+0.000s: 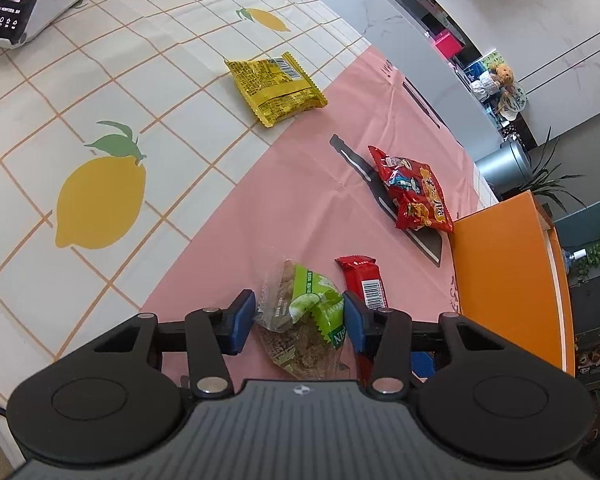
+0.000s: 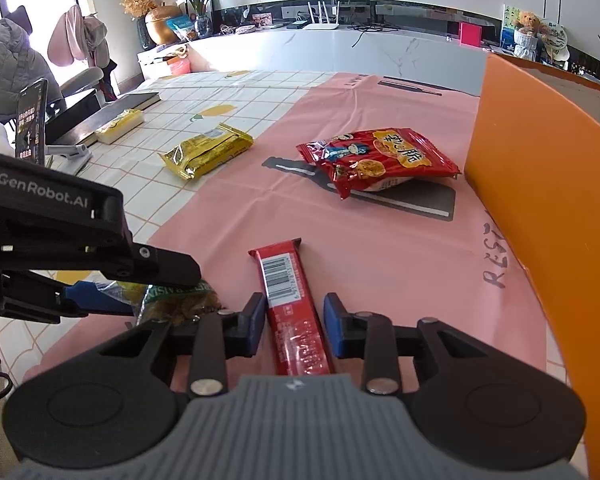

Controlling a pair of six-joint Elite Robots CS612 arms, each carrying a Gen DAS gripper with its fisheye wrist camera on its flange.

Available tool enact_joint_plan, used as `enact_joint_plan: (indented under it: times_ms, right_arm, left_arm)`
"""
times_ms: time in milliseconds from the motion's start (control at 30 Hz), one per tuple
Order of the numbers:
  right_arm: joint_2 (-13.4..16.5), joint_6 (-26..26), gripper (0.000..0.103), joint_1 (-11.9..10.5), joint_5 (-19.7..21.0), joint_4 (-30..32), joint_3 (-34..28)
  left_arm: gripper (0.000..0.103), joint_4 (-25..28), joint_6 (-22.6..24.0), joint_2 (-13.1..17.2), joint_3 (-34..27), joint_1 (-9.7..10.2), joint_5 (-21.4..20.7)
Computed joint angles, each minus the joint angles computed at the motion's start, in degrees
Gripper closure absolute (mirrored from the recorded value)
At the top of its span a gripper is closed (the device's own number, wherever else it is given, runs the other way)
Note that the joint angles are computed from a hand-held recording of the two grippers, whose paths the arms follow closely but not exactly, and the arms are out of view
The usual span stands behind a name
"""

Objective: Organize snacks
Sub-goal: 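Carry the green bag and red bar over the orange box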

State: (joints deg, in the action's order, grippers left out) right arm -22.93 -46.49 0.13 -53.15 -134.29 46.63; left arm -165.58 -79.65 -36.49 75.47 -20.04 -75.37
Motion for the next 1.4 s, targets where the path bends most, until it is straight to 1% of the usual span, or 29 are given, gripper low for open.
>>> enact_joint_plan:
  times_ms: [100, 167, 267, 400, 533, 700, 933, 1100, 1200, 1300, 1400]
  right_arm:
    - [-0.34, -0.18, 0.078, 0.05, -0.48, -1.37, 0.91]
    - [-0.57, -0.33, 0.079, 0.06, -0.89, -2.28, 1.48]
    - [-0.76, 0.03, 0.081, -0.04, -0.96, -1.83, 1.63]
    - [-0.68, 3.31, 0.081, -0.57, -0.14, 1.61, 0.47]
    - [-0.95, 6.72, 0.082, -1.42, 1.87, 2.83, 0.14]
    - [-2.54, 9.17, 0.082, -2.37, 3.92, 1.21, 1.99]
    - [-5.43, 11.60, 0.082, -3.91, 5.18, -2.70, 5.41]
    - [-6.98, 13.83, 0.082, -5.29, 5.76, -6.21, 6.95]
    - [-7.36, 14.72, 0.082, -6.10, 5.83, -7.50, 6.74]
    - [-7.19, 15.65, 0.081, -6.92, 5.53, -8.64, 5.62]
    - [-6.19, 16.78, 0.081, -7.64, 5.34, -7.79, 2.73]
  left_arm:
    - [0.058, -0.06, 1.19, -0.04, 0.14, 0.04, -0.12]
    - [0.060, -0.64, 2.12, 0.00, 0.26, 0.04, -0.32]
    - [0.063, -1.95, 4.13, -0.02, 0.55, -0.19, -0.27]
    - [0.063, -1.91, 6.88, -0.41, 0.83, -0.73, 0.97]
    - [0.063, -2.08, 9.11, -0.91, 1.13, -1.19, 2.21]
    - [0.063, -2.24, 12.69, -1.68, 1.15, -1.89, 3.98]
    - [0.063, -2.77, 18.28, -2.50, 0.15, -3.08, 6.23]
    - [0.063, -3.33, 23.03, -2.26, -2.05, -3.79, 6.41]
    - [0.063, -3.61, 26.16, -1.68, -4.17, -3.98, 5.68]
    - [0.063, -3.36, 30.17, -0.55, -7.46, -4.18, 5.21]
    - [0.063, -2.42, 34.47, 1.12, -11.71, -4.16, 4.14]
